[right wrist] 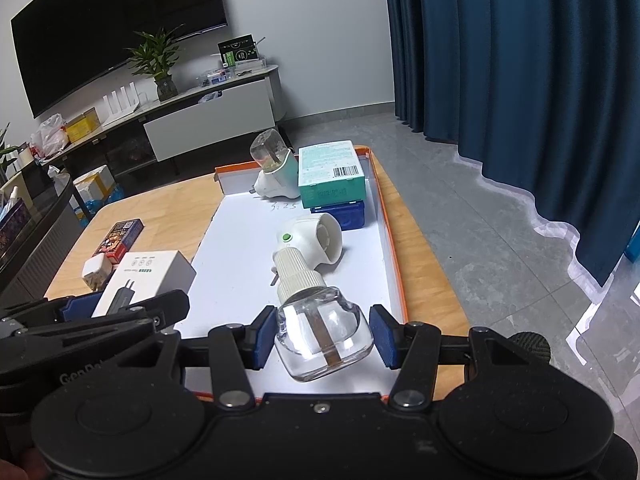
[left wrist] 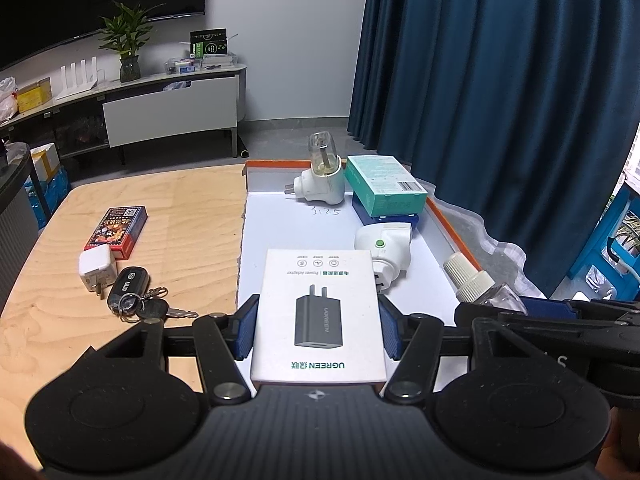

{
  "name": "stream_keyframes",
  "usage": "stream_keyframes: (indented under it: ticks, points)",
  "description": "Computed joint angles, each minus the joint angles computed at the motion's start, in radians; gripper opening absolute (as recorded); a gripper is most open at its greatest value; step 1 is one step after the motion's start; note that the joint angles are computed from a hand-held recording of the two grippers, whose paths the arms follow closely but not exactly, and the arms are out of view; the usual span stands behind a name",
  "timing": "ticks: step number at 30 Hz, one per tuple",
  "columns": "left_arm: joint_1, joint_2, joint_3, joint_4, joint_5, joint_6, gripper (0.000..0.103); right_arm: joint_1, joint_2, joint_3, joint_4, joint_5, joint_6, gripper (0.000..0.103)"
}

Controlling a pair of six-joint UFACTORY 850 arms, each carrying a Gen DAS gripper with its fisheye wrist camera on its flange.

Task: Organize rigid objects
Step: 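Hold the charger box and glass bottle above the tray with both grippers, then lower the UGREEN charger box and glass bottle into the tray with both grippers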

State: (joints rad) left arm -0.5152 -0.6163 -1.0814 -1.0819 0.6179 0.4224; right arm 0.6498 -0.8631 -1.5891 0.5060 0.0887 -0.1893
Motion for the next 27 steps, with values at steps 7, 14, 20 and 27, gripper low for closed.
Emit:
stream_keyframes:
  ticks: [7,14,20,27]
  points:
    - [0.002,0.0,0.0,-0.002,0.0,-0.004,0.059,0.0,-0.001,0.0,0.0,0.0,0.0,0.062]
    - [0.001,-0.003,-0.004,-0.005,-0.003,-0.002,0.059,0.001,-0.003,0.0,0.0,0.001,0.0,0.062]
    - [0.003,-0.003,-0.003,-0.003,-0.005,-0.007,0.059,0.003,-0.005,0.001,0.019,0.002,-0.017,0.062]
    - [0.003,-0.004,-0.002,0.0,-0.004,-0.011,0.059,0.003,-0.008,-0.003,0.026,-0.002,-0.024,0.062]
